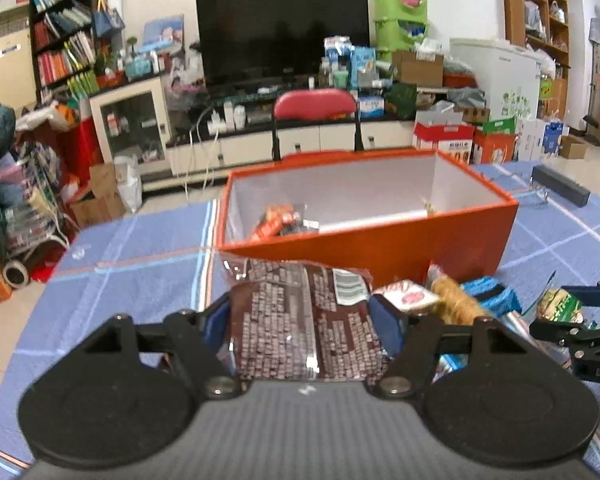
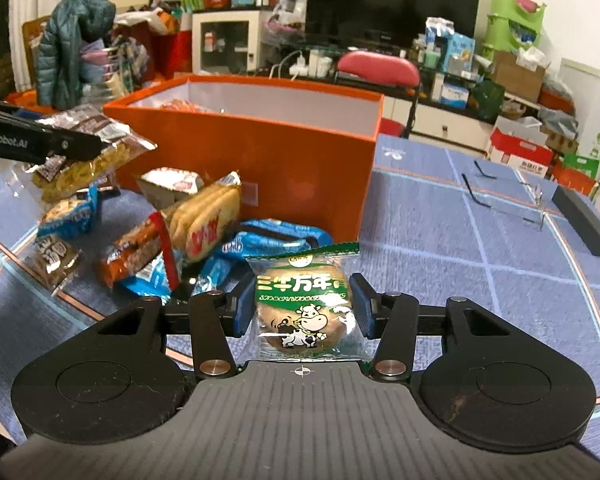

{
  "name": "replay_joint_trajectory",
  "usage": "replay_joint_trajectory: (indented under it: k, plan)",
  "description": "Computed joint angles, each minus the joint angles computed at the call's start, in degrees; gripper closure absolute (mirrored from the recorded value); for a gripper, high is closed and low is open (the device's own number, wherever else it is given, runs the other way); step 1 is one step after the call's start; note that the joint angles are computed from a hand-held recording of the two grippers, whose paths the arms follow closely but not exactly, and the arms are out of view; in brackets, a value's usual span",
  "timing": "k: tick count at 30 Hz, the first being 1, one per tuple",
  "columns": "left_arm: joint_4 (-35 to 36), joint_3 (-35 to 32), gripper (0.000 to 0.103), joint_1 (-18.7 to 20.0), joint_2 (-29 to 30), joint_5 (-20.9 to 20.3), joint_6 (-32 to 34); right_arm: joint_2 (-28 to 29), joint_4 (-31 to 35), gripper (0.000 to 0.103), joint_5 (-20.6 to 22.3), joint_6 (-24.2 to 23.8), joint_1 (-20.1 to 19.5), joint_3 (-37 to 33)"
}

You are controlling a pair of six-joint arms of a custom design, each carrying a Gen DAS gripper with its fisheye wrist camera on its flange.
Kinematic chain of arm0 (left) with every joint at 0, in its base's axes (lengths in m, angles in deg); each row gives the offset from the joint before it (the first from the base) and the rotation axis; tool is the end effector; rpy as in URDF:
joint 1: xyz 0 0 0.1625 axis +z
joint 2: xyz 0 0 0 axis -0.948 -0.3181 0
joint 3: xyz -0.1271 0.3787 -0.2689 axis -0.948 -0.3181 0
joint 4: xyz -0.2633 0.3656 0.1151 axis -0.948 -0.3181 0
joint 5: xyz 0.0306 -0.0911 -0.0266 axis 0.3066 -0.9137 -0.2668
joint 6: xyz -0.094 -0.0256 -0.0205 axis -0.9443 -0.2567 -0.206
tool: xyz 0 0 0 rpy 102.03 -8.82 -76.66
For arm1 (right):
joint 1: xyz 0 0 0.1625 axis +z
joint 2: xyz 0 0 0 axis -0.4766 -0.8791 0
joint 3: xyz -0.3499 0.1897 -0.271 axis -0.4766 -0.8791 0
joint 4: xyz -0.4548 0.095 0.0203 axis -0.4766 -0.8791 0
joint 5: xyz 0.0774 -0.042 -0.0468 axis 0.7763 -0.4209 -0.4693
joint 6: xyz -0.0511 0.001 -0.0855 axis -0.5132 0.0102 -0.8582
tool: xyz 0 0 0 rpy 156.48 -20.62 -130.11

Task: Organize snacks
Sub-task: 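Lift both packets over the orange box and open both grippers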

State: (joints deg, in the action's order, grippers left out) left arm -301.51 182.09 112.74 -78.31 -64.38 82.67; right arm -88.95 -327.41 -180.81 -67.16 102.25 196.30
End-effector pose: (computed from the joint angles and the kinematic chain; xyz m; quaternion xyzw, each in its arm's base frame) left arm -0.2323 -0.4629 0.0427 0.4172 0.8098 -0.3440 0.2275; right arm 0.0227 -0.3103 0.1810 0.1559 -0.8103 0.4157 0.3825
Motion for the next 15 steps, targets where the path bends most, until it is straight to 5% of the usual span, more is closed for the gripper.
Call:
replay_joint_trajectory:
  k: [8, 15]
  plan:
    - [0.84, -0.55, 0.033, -0.50, -2.53, -1.32, -0.93, -6.38, 4.10, 0.069, 0.94, 2.45, 2.43, -0.58]
    - [0.62, -5.75, 0.033, -0.27, -1.05, -1.75, 3.03, -15.42, 19.77, 0.069, -1.18, 3.20, 8.76, -7.93]
